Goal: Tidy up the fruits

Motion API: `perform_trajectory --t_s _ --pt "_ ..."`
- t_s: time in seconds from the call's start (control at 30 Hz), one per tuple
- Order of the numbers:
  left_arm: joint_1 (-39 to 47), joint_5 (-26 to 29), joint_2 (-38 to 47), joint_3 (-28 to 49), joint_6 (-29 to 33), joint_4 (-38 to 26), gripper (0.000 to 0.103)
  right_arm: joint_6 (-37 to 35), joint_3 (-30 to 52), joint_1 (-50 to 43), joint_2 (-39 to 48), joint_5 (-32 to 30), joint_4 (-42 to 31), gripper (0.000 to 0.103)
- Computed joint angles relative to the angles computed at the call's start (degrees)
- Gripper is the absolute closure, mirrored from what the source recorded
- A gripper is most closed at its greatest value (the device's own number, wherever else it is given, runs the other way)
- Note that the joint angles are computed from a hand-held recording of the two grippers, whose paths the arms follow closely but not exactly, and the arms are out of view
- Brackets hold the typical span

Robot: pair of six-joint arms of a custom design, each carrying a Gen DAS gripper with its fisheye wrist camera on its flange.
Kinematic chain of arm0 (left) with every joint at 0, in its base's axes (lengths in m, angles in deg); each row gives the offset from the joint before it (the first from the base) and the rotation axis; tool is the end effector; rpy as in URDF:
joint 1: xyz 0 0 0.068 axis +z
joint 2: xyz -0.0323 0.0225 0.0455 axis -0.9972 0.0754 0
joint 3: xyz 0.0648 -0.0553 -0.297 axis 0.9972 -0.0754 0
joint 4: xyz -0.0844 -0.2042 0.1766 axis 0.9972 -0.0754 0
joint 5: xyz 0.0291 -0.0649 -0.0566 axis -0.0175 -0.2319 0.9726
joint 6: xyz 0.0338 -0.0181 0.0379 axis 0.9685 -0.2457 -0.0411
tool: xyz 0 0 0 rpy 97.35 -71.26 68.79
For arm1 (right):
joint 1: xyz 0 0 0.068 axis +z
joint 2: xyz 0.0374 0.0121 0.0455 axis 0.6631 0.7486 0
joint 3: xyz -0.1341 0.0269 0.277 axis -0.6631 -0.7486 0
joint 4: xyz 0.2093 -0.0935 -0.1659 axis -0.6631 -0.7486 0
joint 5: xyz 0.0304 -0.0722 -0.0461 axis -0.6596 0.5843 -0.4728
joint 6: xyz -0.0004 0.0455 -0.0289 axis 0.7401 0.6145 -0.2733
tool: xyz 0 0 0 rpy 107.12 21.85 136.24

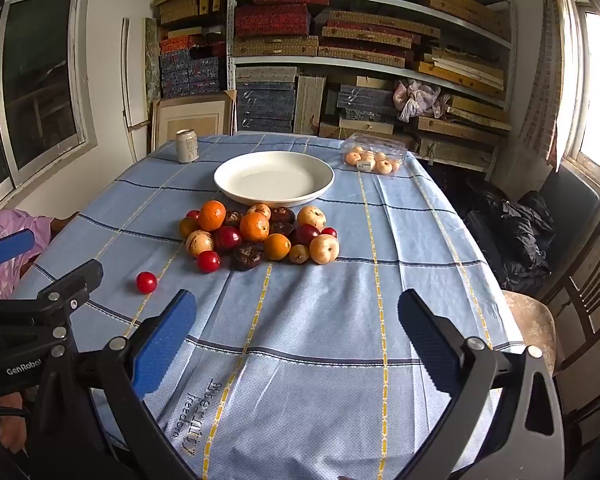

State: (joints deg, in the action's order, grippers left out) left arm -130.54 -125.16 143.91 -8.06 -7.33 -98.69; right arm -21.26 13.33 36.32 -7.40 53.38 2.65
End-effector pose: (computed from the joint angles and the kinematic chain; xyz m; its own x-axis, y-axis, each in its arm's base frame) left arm 0.1650 -0.1286 0.2427 -0.6027 -0.0265 -0.7976 -0.2038 0.9714 0.1217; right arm 0.2148 -0.0083 0.2282 -0.5579 -0.1888 -0.8082 -0.3128 0.9498 -0.0059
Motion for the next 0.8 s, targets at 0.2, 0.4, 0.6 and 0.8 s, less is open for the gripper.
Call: perform_trajectory --t_s 0.2,0.4,0.6,0.8 --pt "0.09 0.35 -0.02 0.07 -0.11 -0.17 0.004 -0.08 -0.11 0.02 0.11 0.07 0.25 0.004" --pt "0.12 0.38 0.05 0.12 -0.14 -0.26 0.003 -0.12 -0.11 -0.01 0.52 0.05 0.46 0.004" --pt "0.14 0.52 0.09 0.19 -0.25 -0.41 0.003 -0.09 -0.14 0.06 0.81 0.10 0.76 0.004" --pt "0.55 0.89 0.72 -1.77 0.07 2.38 0.003 0.01 -0.38 0.25 0.96 0.29 1.03 0.004"
